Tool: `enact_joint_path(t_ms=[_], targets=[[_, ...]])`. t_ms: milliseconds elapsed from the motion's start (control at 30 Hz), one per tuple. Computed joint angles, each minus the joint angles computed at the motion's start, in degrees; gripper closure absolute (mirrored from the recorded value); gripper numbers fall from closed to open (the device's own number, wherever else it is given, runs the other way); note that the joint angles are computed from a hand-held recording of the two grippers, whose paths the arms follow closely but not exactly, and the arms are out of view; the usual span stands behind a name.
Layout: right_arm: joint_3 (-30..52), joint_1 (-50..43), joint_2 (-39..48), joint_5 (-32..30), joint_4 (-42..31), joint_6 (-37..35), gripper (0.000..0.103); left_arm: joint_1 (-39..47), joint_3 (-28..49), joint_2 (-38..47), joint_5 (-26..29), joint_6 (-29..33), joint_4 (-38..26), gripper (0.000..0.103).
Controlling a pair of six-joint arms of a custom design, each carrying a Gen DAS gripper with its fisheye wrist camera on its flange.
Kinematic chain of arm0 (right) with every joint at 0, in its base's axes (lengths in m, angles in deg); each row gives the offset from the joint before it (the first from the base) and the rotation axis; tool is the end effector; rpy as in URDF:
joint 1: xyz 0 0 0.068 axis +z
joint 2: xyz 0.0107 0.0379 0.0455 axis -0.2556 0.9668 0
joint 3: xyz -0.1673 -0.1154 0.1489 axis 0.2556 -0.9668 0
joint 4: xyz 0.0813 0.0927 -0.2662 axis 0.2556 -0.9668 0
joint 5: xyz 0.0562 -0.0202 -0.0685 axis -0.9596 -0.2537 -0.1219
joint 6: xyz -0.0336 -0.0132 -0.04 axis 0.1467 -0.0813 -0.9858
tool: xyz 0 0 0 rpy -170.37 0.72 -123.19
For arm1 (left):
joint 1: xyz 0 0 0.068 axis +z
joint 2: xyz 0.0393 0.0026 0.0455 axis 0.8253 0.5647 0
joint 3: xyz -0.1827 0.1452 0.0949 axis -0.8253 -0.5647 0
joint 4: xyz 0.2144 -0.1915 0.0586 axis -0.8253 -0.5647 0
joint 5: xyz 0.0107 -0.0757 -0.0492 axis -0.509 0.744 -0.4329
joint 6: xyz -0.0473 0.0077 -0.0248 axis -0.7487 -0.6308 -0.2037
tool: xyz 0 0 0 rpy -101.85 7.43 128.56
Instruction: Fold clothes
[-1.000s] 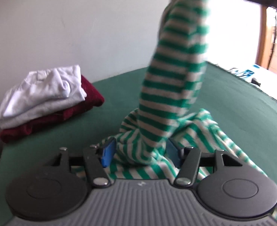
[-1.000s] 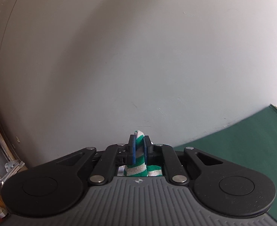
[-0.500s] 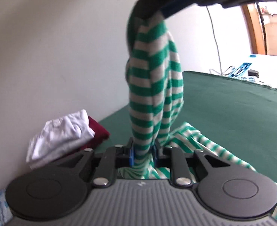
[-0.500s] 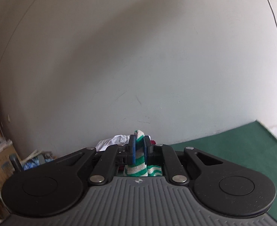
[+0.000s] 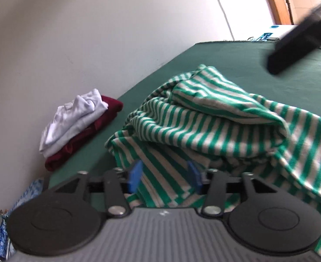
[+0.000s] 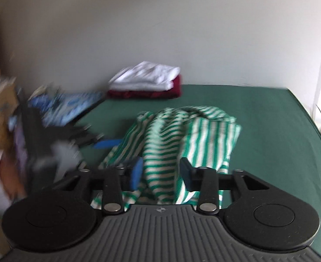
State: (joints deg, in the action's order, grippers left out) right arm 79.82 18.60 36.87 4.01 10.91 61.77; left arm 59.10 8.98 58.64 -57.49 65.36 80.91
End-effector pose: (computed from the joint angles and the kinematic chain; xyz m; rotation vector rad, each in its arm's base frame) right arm 0.2605 0.1640 0.1692 -0.1404 2.0861 0.3708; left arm 0.3006 0.0064 0.1197 0.9579 1.8864 0.1571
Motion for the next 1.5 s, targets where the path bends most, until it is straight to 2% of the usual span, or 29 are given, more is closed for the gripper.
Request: enact_joint_path(t_ms=[100,133,167,233,267,300,333,433,533,600,700,767,833,867,933,967,1067,1167,1233,1333,1367,1433,1500], targets=[[1.9,1.0,5.3,3.3,3.5,3.2,0.057,-0.7,-4.7,-4.9,1.3,2.4,1.4,0.035],[6.1,2.3,10.9,5.4,3.5,2.4,0.057,-1.8,-5.6,-5.4,0.6,3.1,2.3,0.035],[9.8,3.5,14.3,6.9,0.5,2.8,0.058,-2.9,-6.3,-5.5,-0.4,3.8,3.3,0.035],[11.8,2.8,16.2,7.5,-4.8,4.7,0.068,-5.1,-7.4,-5.3,-3.0,5.2,5.2,0.035],[12.8,2.5,17.2,7.8,-7.4,5.7,0.081,-5.6,-7.9,-5.8,-3.5,5.5,5.4,0.035],[14.0,2.2,18.4,8.1,-10.1,6.6,0.099,-5.5,-8.4,-6.9,-3.3,5.5,4.8,0.033],[14.2,1.7,18.4,7.9,-11.9,7.5,0.099,-5.5,-8.9,-8.0,-3.1,5.5,4.2,0.03],[9.5,-1.0,9.6,6.1,-10.3,12.9,0.099,-5.2,-10.5,-11.7,-2.2,5.5,2.6,0.025],[8.1,-4.3,3.9,0.9,-8.5,17.4,0.099,-7.0,-12.1,-14.2,-1.9,5.8,3.5,0.017],[8.4,-5.8,1.6,-2.2,-8.2,20.5,0.099,-8.5,-13.1,-15.7,-1.8,6.0,4.3,0.016],[10.7,-6.5,1.9,-4.1,-7.8,23.2,0.099,-12.5,-14.0,-14.2,-4.6,5.1,11.0,0.014],[12.8,-5.9,3.0,-3.4,-8.1,23.2,0.099,-13.7,-12.3,-11.1,-6.2,4.7,14.1,0.019],[13.7,-4.6,3.0,-0.2,-8.2,22.2,0.099,-13.1,-9.8,-8.9,-6.6,5.4,14.0,0.048],[14.0,-4.4,2.5,-0.4,-8.7,22.5,0.099,-12.2,-8.6,-8.4,-5.8,6.3,13.4,0.055],[14.6,-4.1,1.4,-0.8,-9.4,23.1,0.099,-9.8,-7.0,-7.2,-3.3,9.3,14.4,0.089],[14.9,-4.0,1.2,-1.0,-9.3,23.6,0.099,-8.6,-6.3,-6.5,-2.2,10.9,15.6,0.093],[14.8,-2.2,-1.0,1.5,-9.8,23.7,0.099,-3.6,-5.2,-7.1,4.1,14.8,17.6,0.094],[13.5,0.7,-4.7,3.9,-11.2,24.1,0.099,2.6,-3.4,-10.5,12.8,16.7,13.0,0.094],[11.9,3.7,-6.7,6.3,-12.4,25.3,0.099,5.5,-2.7,-11.3,16.0,20.0,9.4,0.093],[8.8,8.0,-7.9,8.4,-15.4,30.8,0.097,9.3,-3.2,-10.0,19.5,27.5,6.0,0.093],[7.8,8.8,-7.0,7.2,-16.2,32.7,0.092,10.2,-3.8,-8.9,19.9,30.5,5.7,0.092],[8.1,9.7,-2.9,3.7,-21.2,34.1,0.087,10.9,-5.9,-5.2,19.2,36.4,7.8,0.089],[8.3,11.1,0.6,5.7,-25.5,35.8,0.083,11.0,-8.8,-1.4,18.0,40.6,12.5,0.089]])
